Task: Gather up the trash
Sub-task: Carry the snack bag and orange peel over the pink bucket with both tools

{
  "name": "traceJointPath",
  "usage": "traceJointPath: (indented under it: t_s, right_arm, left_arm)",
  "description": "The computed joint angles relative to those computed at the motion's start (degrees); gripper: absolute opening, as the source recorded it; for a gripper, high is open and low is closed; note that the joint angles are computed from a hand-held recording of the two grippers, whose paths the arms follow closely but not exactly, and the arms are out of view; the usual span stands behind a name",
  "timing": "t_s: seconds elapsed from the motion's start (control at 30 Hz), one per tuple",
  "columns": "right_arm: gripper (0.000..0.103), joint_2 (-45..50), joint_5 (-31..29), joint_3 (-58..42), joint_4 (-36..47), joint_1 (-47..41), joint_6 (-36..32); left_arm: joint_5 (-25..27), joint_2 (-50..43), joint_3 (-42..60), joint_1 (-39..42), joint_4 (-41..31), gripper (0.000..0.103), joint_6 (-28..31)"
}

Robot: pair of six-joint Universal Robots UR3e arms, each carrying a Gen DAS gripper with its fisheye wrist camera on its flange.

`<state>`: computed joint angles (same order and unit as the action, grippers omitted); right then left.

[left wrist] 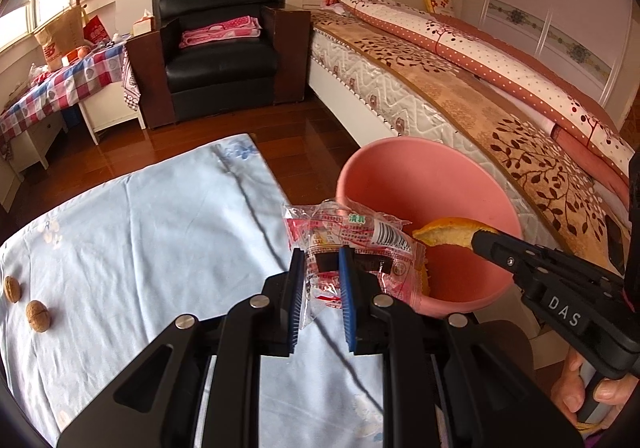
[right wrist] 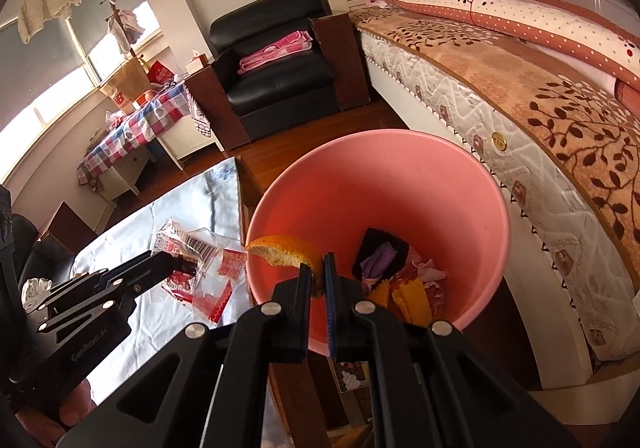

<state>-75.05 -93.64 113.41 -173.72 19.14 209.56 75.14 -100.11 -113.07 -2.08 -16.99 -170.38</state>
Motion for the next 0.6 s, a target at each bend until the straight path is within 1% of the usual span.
traceJointPath:
  t_s: [0.6]
  right_arm:
    - [0.006,-0.1,1.1,4.3,-2.3,-3.6,0.4]
  left_arm:
    - [2.4,-5.7,5.1,-4.9,0.2,0.016,-0.3]
